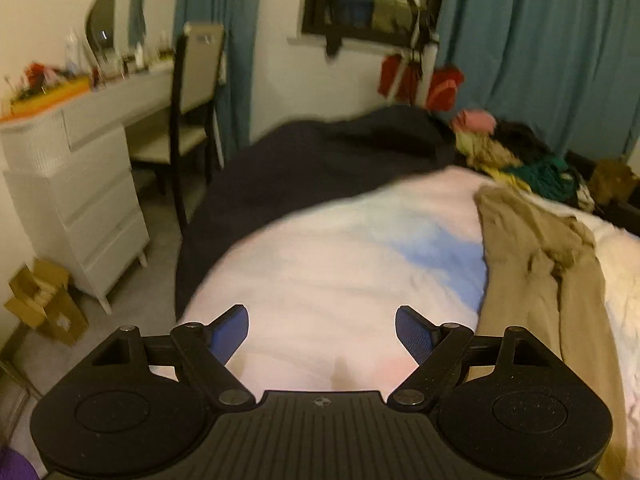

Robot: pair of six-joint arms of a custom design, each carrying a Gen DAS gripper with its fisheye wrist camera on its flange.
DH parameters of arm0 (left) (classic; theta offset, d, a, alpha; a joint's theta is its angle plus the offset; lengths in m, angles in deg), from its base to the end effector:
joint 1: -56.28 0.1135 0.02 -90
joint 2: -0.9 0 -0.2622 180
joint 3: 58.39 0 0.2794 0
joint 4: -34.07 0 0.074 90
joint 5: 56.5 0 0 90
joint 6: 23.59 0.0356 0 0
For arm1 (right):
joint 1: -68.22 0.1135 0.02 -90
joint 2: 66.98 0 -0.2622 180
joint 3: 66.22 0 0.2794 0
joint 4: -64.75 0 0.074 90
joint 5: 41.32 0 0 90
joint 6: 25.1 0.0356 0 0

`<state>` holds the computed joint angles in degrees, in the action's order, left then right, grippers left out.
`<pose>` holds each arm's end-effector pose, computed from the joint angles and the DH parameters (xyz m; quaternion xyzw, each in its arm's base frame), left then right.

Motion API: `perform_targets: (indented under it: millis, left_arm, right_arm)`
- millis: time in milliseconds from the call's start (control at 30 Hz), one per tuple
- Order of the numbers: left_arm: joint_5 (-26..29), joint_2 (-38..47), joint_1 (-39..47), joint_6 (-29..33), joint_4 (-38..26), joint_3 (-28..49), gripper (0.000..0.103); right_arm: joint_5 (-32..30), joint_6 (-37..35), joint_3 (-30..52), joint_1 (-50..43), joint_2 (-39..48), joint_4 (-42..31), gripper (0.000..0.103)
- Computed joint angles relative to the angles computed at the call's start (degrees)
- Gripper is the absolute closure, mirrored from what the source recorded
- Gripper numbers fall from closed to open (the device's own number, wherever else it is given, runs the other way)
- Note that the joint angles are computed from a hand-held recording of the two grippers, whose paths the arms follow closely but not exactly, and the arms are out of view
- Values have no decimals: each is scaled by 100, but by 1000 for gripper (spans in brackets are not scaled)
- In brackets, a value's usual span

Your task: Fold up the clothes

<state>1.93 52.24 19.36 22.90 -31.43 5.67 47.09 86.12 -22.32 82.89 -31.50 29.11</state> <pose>0.1646 -0.1003 0.2967 -0.1391 0.9055 -0.0014 0.4010 0.1742 0.0466 0.2565 0.0415 0.8526 0.1717 0.4918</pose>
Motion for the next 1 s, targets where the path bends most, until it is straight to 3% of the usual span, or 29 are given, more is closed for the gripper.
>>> perform_targets:
  millis: [133,300,433,567,633,667,700,867,1000]
  left_arm:
    - [1514,-553,445,-13,515,-766,21]
    - [1553,-883,177,-392,919,-1556,29]
    - [2378,-1406,728,-261,1349,-2108,32]
    - [3409,-1473,1012,419,1668,-2357,33]
    - [3695,-1410,939,829,1697,-2347,43]
    - [3817,-1324,878,993,1734,-2309,55]
    - [3905,-1248,798,1128,1770,-2263,59]
    - [3794,-168,608,1365,1423,-1677,55]
    - [3271,375,-14,1700,1094,-1088,55]
  right_arm:
    - [-7,17,5,53,39,7,0]
    - [-101,40,-21,2,-16,7,0]
    - [-134,58,-24,-41,17,-5,0]
    - [-75,90,0,-12,115,3,0]
    - [-46,93,0,10,142,9,0]
    - [-32,89,3,22,156,11,0]
    - [-27,77,11,26,182,16,0]
    - [-39,45,17,27,225,6,0]
    - [-71,56,16,1,187,-20,0]
